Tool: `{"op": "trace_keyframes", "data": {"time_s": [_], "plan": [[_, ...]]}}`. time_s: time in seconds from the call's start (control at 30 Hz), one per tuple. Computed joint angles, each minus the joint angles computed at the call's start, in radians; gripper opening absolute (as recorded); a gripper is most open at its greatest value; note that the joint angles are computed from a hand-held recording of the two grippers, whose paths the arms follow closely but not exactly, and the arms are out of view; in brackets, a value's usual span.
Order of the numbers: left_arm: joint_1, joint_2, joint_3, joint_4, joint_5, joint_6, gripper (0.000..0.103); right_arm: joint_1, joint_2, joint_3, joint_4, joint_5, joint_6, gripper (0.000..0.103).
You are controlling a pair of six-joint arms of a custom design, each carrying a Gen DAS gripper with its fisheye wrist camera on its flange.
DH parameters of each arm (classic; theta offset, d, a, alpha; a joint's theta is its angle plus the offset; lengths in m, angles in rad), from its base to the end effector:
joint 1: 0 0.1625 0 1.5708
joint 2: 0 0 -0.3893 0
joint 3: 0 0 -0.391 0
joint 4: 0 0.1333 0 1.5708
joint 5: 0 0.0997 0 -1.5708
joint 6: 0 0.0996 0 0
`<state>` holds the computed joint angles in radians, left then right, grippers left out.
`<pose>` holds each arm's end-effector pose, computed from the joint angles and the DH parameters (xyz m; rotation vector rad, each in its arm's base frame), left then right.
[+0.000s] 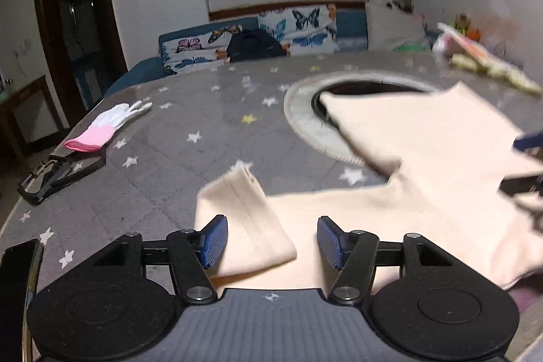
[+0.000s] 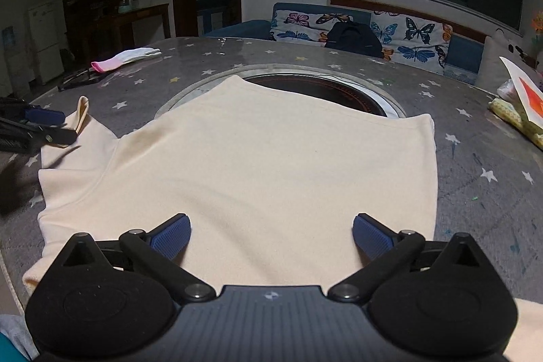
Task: Fold clothes
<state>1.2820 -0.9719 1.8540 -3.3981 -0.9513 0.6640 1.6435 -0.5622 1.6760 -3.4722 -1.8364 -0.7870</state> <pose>0.0146 -0.6220 0.2155 0.6888 2.1194 -0.9733 0.1534 -0.6309 0.0220 0.9140 -2.3261 0.8549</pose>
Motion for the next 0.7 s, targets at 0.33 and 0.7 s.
{"op": "trace_keyframes", "data": {"time_s": [0.33, 0.7], "plan": [[0.026, -0.030, 0.002, -0.043, 0.024, 0.013, 0.012, -0.003, 0.008, 0.000, -0.018, 0.007, 0.002, 0.103], [0.079, -0.117, -0.004, -0.014, 0.037, -0.166, 0.042, -0.004, 0.010, -0.003, -0.019, 0.010, 0.003, 0.103]]}}
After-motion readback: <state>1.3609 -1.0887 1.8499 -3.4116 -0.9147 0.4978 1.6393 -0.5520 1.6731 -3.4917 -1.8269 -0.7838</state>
